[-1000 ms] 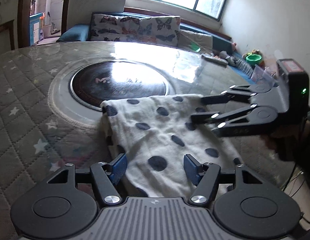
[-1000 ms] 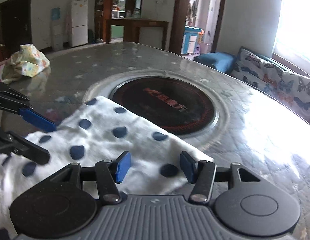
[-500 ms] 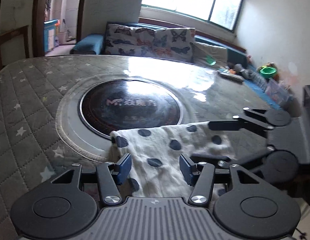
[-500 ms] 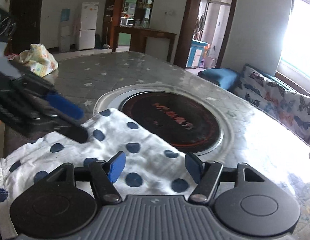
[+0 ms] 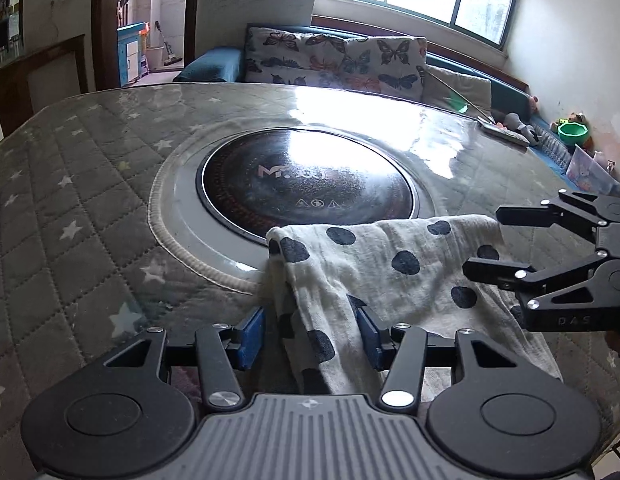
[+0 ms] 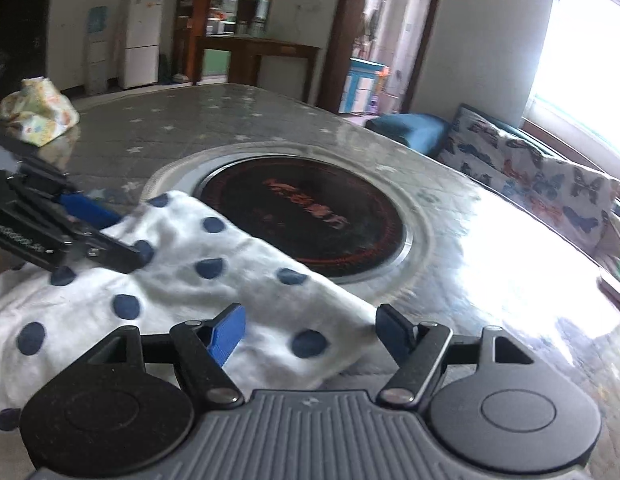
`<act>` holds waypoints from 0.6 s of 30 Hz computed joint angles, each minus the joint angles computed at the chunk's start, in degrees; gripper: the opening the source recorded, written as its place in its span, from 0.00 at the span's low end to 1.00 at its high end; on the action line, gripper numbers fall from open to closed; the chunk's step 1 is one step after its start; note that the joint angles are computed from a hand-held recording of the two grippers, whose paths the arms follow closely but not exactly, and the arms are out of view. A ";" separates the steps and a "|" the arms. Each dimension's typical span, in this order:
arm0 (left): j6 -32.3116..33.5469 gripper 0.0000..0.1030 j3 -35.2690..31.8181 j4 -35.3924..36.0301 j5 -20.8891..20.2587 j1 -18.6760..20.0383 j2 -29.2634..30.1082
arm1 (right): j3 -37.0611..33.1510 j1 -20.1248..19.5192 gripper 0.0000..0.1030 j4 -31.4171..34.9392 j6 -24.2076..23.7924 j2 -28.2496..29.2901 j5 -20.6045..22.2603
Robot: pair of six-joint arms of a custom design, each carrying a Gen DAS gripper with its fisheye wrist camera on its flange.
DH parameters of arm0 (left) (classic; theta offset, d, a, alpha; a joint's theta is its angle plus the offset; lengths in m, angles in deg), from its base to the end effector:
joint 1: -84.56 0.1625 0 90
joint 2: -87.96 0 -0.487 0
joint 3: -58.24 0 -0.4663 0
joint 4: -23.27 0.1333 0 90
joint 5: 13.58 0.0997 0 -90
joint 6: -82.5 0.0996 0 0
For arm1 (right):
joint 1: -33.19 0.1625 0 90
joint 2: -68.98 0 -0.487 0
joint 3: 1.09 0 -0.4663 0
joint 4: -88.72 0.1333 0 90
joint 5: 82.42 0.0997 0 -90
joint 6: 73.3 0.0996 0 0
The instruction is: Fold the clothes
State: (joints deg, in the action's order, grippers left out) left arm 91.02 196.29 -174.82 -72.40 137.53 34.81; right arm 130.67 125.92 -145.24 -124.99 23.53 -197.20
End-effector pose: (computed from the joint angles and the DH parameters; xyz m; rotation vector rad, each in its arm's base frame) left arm -0.1287 -0.4775 0.0487 0.8783 2.4804 -0.7029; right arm 0.1153 -0.4965 0.0801 0.7692 -2.0776 0.9013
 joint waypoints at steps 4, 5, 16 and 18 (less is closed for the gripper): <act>-0.26 0.53 0.13 -0.26 -0.26 -0.45 -0.32 | 0.11 0.42 0.79 -1.13 -0.89 0.20 1.50; -0.29 0.53 0.11 -0.26 -0.28 -0.50 -0.34 | -0.04 0.59 0.79 -1.22 -1.30 0.46 1.84; -1.52 0.54 0.34 0.45 -0.12 0.40 -1.03 | -3.48 1.06 0.79 1.23 -2.43 3.23 0.86; -1.71 0.54 0.41 0.58 -0.16 0.36 -1.13 | -3.32 0.60 0.79 0.70 -1.38 2.71 -0.06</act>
